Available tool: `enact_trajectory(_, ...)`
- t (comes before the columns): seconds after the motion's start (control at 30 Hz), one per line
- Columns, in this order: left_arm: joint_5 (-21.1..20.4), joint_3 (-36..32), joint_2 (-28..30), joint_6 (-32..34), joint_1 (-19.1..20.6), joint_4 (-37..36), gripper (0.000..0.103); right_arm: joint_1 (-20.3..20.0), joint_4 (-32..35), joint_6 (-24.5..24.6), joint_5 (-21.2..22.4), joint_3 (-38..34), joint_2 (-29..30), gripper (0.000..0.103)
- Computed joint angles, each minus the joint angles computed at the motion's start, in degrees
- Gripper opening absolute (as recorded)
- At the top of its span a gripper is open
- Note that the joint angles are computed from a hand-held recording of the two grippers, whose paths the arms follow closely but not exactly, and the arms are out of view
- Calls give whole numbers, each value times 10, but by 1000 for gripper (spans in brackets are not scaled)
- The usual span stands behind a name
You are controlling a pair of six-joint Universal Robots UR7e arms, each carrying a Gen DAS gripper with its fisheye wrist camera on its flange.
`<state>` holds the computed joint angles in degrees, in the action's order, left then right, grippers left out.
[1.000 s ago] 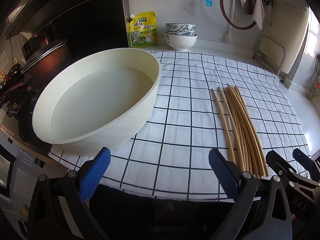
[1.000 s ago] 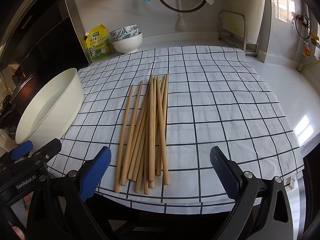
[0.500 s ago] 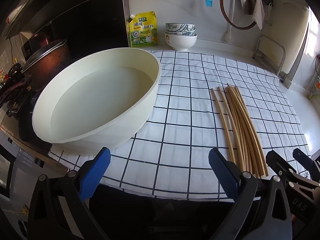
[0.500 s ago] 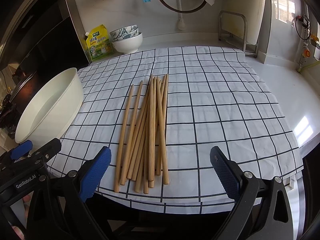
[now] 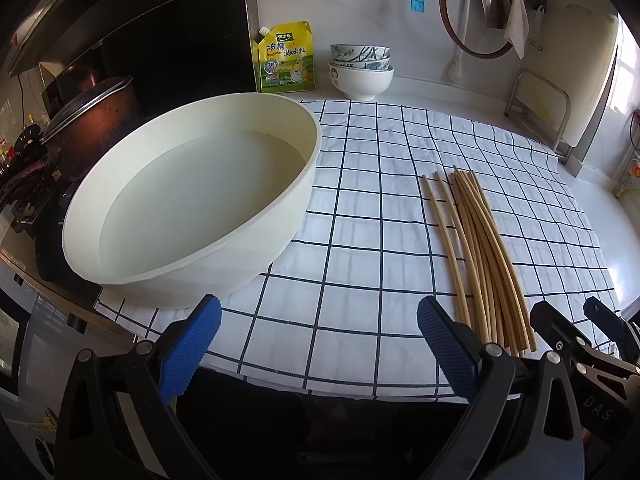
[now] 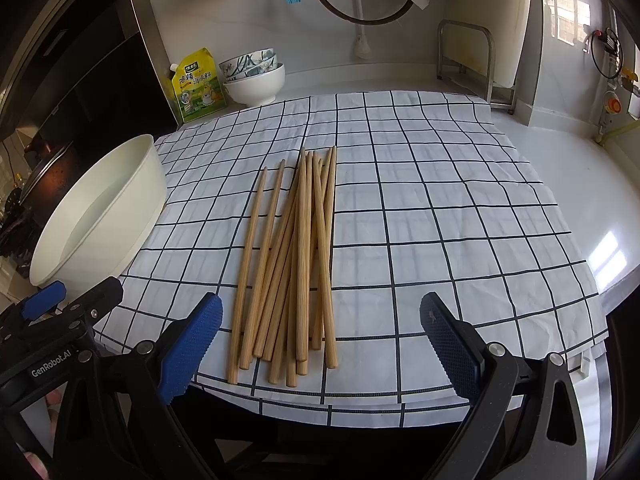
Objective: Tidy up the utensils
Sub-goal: 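Move the left tool toward the chopstick bundle while the right tool follows alongside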
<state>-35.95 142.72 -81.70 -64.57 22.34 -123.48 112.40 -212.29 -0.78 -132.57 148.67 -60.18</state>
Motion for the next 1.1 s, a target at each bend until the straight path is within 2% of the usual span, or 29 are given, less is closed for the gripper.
enact_trajectory(0.47,-4,-13,43,49,16,-55,97,-33,-12,-33,34,-2,-3,95)
enact_trajectory(0.63,-14,-18,66,97,30,-118,97,-55,-18,-67,39,-6,-13,95)
enact_trajectory(0.77,-20,-23,93,142,45,-188,97,-86,-10,-79,60,-9,-29,95)
enact_trajectory(1.0,-28,-47,140,183,75,-222,97,-104,7,-106,37,-34,-7,95)
enact_trajectory(1.1,-27,-51,148,190,81,-226,97,-114,24,-102,39,-43,-6,95)
